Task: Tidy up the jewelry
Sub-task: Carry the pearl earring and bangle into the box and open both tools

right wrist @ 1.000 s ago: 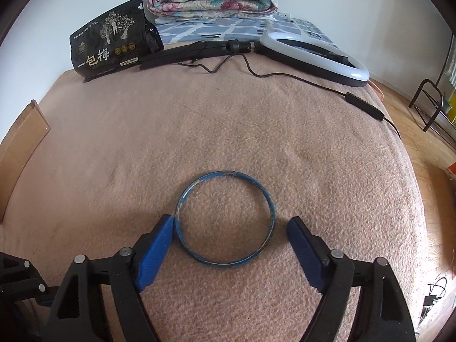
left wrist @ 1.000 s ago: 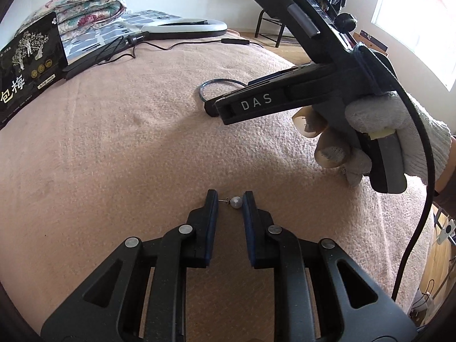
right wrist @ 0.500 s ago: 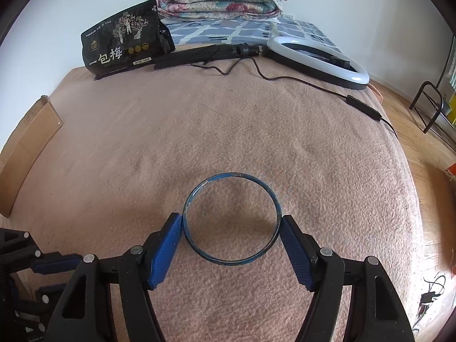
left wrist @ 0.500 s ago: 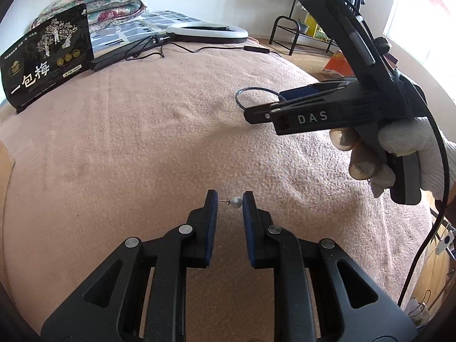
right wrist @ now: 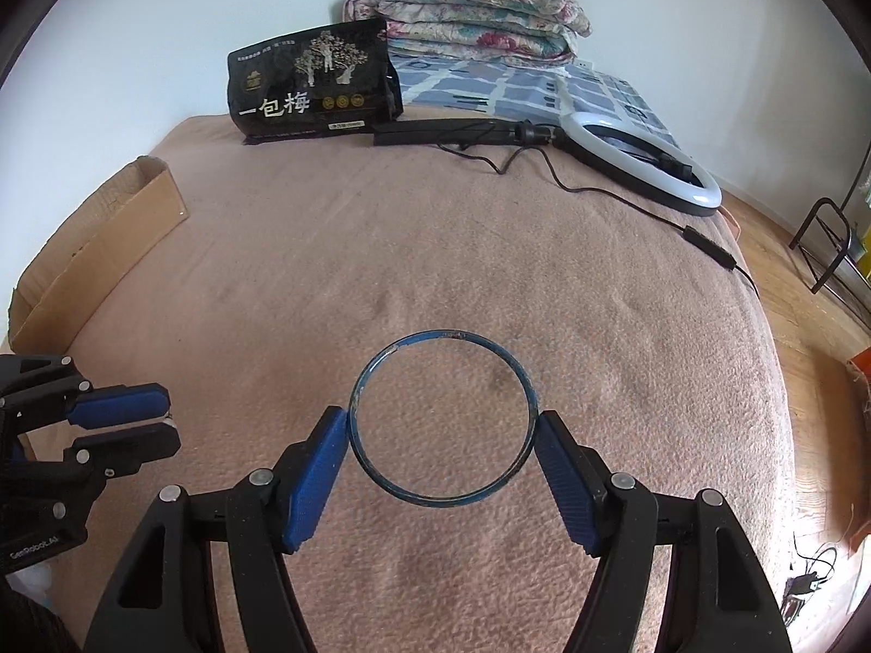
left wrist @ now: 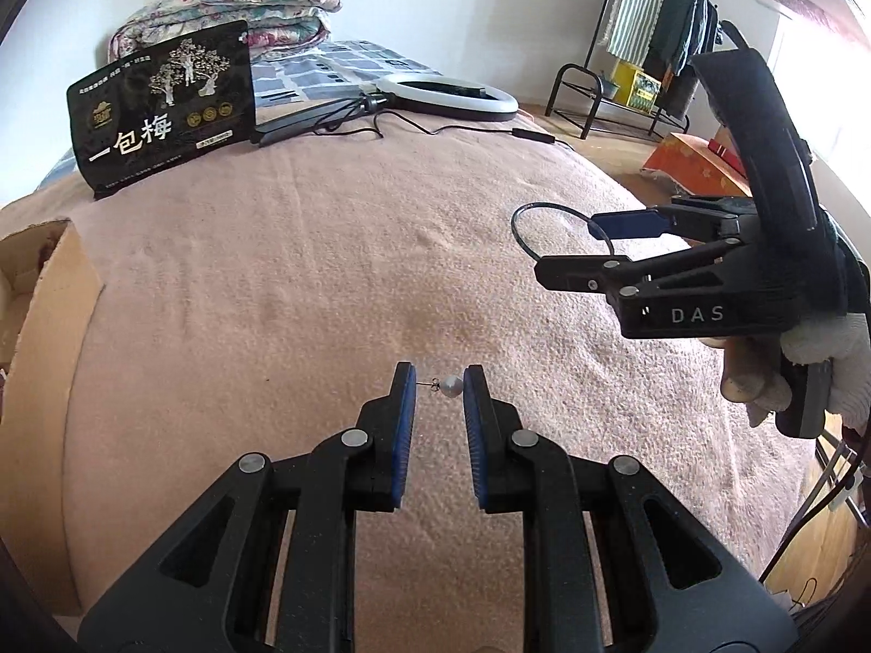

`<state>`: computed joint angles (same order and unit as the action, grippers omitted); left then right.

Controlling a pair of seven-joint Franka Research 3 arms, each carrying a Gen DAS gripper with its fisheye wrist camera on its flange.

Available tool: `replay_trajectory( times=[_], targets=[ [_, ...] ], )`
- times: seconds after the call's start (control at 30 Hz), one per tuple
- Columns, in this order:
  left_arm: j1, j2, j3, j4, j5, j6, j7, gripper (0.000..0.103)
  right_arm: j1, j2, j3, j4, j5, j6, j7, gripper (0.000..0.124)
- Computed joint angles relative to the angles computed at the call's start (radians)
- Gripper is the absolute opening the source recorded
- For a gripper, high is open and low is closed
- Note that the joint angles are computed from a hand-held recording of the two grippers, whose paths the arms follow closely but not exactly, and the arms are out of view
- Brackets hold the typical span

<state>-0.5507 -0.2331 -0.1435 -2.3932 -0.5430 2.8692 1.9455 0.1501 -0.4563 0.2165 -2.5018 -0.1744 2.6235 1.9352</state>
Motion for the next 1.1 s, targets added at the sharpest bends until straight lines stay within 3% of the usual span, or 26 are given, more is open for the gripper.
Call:
replay_trajectory(
  times=[0.5,1.1],
  targets=[
    [0.02,-0.183,0.107,-0.113,0.057,-0.001,-0.049,0.017,0.063,0.008,0.061,0.123,-0.021,-0.055,0.037,0.072],
    [0.139,-0.337,0.238,-0.2,0.231,-0.013,-0.131,0.017,0.181,0.239,0.076,0.393,-0.155,-0.077,0.109,0.072]
  ],
)
